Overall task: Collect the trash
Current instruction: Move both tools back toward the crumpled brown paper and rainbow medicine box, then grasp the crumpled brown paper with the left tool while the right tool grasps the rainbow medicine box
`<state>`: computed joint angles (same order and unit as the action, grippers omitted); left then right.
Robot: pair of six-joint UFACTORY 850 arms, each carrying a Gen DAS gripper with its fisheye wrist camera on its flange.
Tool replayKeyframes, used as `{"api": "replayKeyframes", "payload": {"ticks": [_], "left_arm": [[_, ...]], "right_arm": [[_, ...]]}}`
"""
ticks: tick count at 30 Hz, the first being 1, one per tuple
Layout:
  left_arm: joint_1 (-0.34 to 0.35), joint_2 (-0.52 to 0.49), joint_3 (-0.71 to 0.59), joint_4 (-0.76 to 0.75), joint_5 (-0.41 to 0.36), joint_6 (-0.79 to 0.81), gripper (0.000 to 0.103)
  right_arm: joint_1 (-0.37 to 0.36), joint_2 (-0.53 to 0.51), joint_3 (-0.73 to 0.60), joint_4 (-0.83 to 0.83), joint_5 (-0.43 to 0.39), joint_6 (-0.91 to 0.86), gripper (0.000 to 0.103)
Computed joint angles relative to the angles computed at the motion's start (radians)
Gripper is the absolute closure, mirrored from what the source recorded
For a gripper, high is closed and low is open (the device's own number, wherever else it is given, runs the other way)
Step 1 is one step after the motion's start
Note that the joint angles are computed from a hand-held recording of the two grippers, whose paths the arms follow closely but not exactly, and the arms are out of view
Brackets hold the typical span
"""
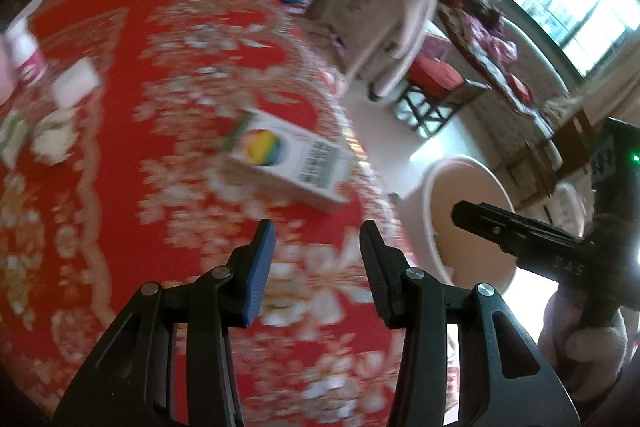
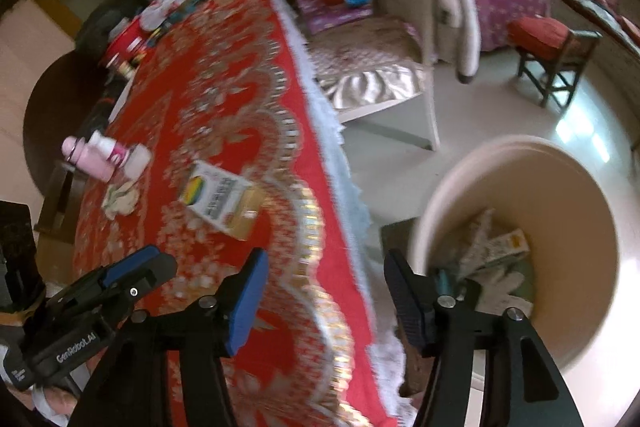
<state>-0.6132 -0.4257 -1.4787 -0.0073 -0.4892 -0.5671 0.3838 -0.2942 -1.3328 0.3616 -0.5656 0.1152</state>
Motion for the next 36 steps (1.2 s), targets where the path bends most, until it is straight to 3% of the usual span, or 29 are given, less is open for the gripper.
{"api": "replayKeyframes", "payload": {"ticks": [8, 11, 24, 26, 31, 36], "left_arm": [[0.096, 0.102, 0.136, 0.070, 0.018, -0.090, 0.061], [0.136, 0.127, 0.171, 0.065, 0.023, -0.086, 0.061], [0.253, 0.173, 0.220, 0.015, 0.039, -0.050, 0.057], [0.261, 0.171, 0.219, 0.003, 0.042, -0.039, 0.057], [0.283, 0.160, 0.211, -0.041, 0.053, 0.006, 0.052], [0.297, 0.128, 0.175, 0.015, 0.058, -0.028, 0.050]], "right_arm": [[0.072, -0.104, -0.124, 0.017, -0.033, -0.041, 0.043], [0.096, -0.152, -0.184, -0.023, -0.055, -0.037, 0.036], [0.139, -0.385, -0.491, -0.202, -0.209, -0.188, 0.031], [0.143, -0.396, -0.501, -0.238, -0.208, -0.167, 0.030], [0.131, -0.392, -0.493, -0.055, -0.273, -0.218, 0.030], [0.146, -0.347, -0.428, 0.024, -0.219, -0.188, 0.030]]}}
